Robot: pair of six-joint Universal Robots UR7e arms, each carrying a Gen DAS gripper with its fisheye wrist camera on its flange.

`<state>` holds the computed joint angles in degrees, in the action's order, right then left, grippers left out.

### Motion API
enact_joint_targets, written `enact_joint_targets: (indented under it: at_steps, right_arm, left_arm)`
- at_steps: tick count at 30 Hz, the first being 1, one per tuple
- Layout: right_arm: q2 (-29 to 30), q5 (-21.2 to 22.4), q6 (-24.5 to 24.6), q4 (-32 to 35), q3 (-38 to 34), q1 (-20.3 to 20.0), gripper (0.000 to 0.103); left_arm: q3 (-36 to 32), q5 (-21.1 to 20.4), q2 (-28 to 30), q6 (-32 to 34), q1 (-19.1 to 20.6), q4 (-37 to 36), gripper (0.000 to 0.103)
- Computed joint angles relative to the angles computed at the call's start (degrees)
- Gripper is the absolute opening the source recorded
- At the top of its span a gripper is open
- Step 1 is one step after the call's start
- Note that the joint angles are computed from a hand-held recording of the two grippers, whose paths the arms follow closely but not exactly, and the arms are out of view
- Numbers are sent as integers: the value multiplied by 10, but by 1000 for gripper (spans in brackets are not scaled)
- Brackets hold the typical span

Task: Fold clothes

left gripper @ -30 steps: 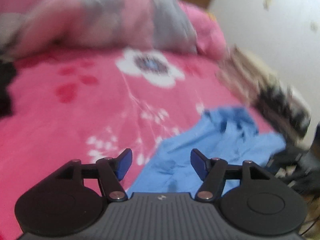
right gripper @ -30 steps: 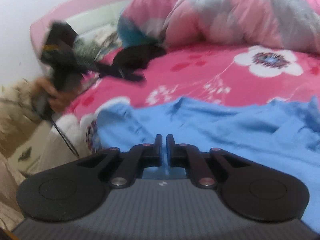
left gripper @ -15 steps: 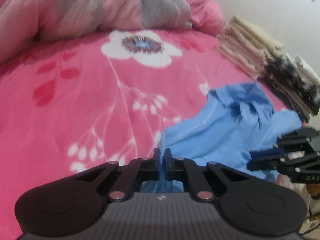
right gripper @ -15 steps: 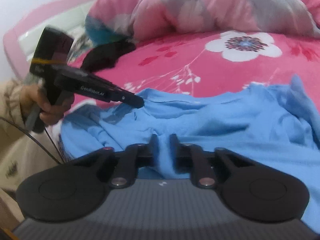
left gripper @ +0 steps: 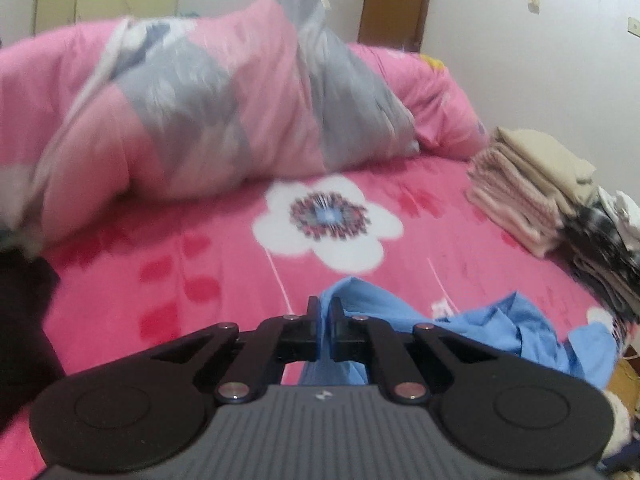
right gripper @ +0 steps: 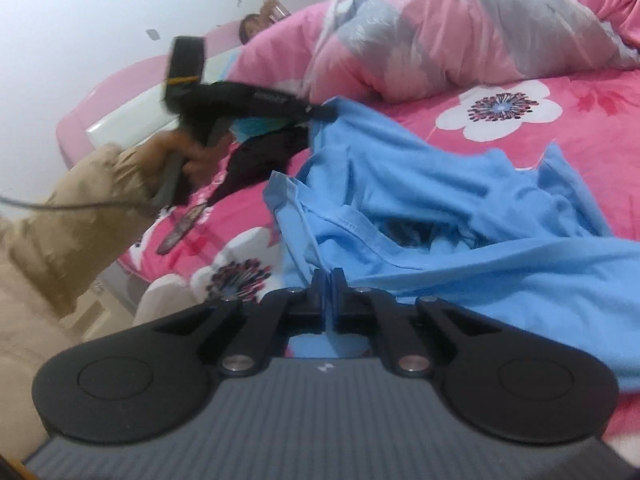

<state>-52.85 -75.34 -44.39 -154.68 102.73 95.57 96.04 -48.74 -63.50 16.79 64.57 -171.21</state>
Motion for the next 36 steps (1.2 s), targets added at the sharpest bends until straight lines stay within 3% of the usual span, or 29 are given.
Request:
enact_joint_targets:
  at_steps: [6,11,12,13,15,17,19,21,23,26,29,31,34,35,36]
  right_arm:
    - [-49,-38,23,17,54,-19,1]
    - [-42,-181,60,26,52,-5,6]
    - [-43,-203,54,21,51,1,11]
    - [-48,-211,41,16,50,6,23]
    - [-62,-189,6,18,42,12,40]
    - [-67,-153,-16,18,25,14,51]
    - [-58,-118,-19,18,-4,15,54]
    - [-29,-99,-5,6,-42,19,54]
    - [16,-100,13,-23,-83,26,54]
    - [87,-127,-2,-70,-139,36,54]
    - [152,-174,-22,-84,-193,45,53]
    - [176,-204,-32,-95,-208,46,43]
    - [197,-234,-34,-120,-215,43,14]
    - [197,-232,-28,-125,-212,40,12]
    - [195,-221,-18,-129,-209,36,9]
  left_arm:
    - [-41,18,27,28,11,-41,4]
    - [-68,-4,46,-12,43,0,5]
    - [-68,-9,45,-24,49,6,8]
    - [-67,-14,45,-35,54,11,11]
    - [-63,-17,42,-56,63,16,36]
    - [-44,-11,36,-56,65,-12,43]
    - [-20,-15,22,-61,62,-31,43]
    - [10,-47,1,-71,58,-14,48]
    - [31,-89,-17,-77,53,32,53]
    - [39,-129,-17,-69,46,130,62]
    - [40,-95,6,-54,34,159,59]
    - [39,-70,21,-53,28,167,55]
    - [48,-41,28,-53,25,144,27]
    - [50,-40,24,-63,26,140,11]
    - [54,-44,17,-72,28,133,7]
